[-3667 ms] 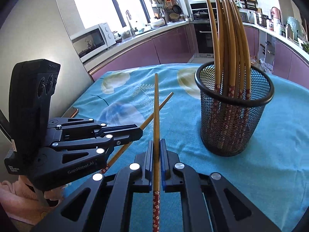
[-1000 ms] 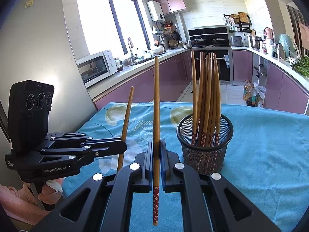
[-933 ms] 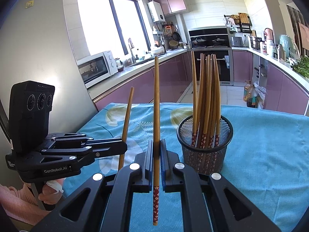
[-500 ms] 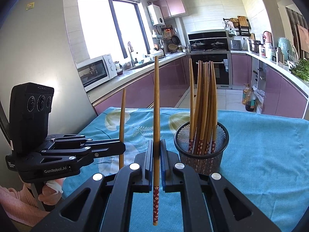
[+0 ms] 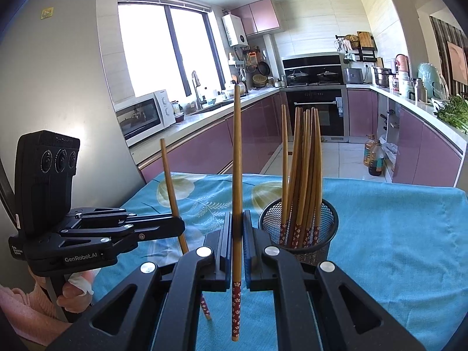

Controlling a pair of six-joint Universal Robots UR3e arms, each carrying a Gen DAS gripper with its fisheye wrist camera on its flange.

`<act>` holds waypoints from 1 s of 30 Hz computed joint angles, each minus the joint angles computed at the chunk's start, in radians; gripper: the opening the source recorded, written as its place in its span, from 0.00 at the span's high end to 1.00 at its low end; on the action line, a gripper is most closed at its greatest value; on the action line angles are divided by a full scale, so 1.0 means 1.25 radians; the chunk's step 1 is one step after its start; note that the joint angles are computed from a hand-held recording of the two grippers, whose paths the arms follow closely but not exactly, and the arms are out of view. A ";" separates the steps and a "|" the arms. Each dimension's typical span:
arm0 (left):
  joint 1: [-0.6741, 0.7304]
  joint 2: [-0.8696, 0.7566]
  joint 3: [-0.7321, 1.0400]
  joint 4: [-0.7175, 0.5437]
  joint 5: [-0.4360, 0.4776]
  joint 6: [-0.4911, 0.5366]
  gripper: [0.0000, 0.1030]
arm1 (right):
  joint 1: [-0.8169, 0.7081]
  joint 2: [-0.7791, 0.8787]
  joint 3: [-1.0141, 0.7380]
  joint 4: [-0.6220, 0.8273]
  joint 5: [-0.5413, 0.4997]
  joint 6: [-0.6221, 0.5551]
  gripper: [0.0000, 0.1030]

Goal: Organize utensils
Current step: 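Lift the left gripper's chopstick upright toward the cup while the right gripper lifts its own, then carry the left gripper's chopstick over the mesh cup while the right gripper follows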

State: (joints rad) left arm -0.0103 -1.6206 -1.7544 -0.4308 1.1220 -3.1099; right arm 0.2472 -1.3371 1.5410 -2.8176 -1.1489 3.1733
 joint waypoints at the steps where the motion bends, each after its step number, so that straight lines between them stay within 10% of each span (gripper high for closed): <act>1: 0.000 -0.001 0.002 -0.001 0.000 -0.001 0.93 | -0.001 0.000 0.000 -0.001 -0.002 -0.001 0.94; 30: -0.010 -0.026 0.068 0.000 0.008 -0.002 0.93 | -0.010 0.026 -0.043 -0.030 -0.018 0.011 0.94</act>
